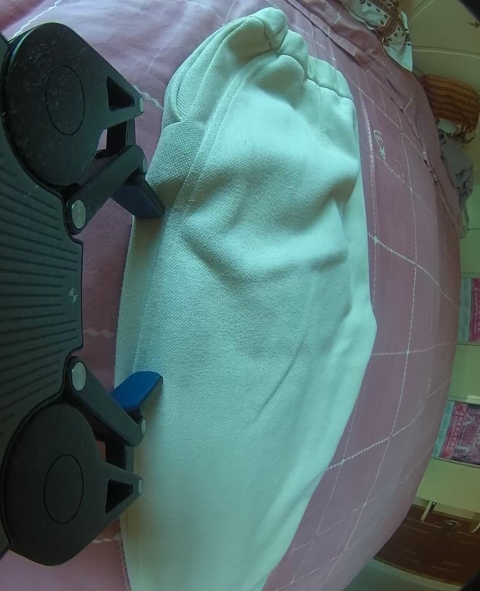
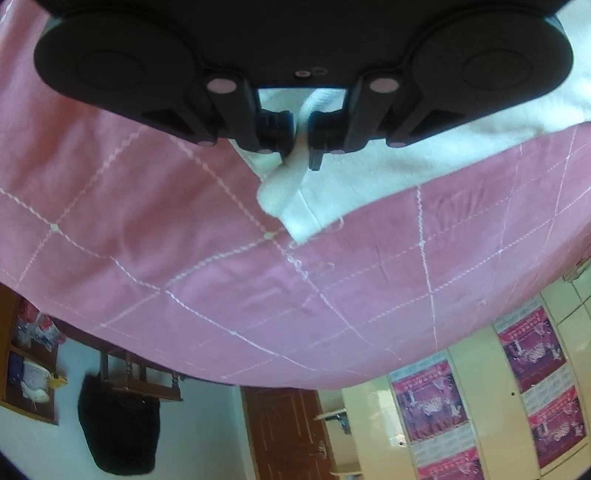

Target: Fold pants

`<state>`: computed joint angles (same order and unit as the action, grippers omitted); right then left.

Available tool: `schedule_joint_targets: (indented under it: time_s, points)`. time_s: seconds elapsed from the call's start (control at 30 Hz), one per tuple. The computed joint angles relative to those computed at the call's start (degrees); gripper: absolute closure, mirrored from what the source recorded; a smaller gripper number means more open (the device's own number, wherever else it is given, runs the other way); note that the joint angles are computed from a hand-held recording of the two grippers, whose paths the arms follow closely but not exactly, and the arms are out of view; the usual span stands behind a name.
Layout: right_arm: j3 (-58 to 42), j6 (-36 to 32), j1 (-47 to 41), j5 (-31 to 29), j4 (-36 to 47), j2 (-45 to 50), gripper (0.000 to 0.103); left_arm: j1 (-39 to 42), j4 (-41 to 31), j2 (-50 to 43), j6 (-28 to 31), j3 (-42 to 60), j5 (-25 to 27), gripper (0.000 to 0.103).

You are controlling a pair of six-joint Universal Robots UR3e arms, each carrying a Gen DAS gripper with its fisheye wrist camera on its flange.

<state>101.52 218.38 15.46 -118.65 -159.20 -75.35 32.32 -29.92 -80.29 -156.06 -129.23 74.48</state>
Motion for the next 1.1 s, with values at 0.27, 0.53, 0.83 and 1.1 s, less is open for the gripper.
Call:
schedule_joint_targets:
  time_s: [0.27,0.53,0.83,1.1]
  points:
    - [5.41,2.21,-1.75,-3.29,4.53,-5.86,0.075,-0.22,-0.59,0.23,-0.01,0.37,0.16,0.013]
    - [3.12,-1.91,3.74,1.32,-2.54,-5.97,0.075,-5.25,-3.44,3.15,-3.47,3.93,-3.24,0.013]
    - [-28.75,-9.41,10.89,9.83,10.59,18.04,0.075,-26.62,3.17,-16.85,-12.77,18.58,7.50,0.013]
    - [-30.67,-20.68,10.44,3.95,9.54,24.07,0.074,-23.49,9.04,-15.95,-9.03,11.23,5.09,0.007]
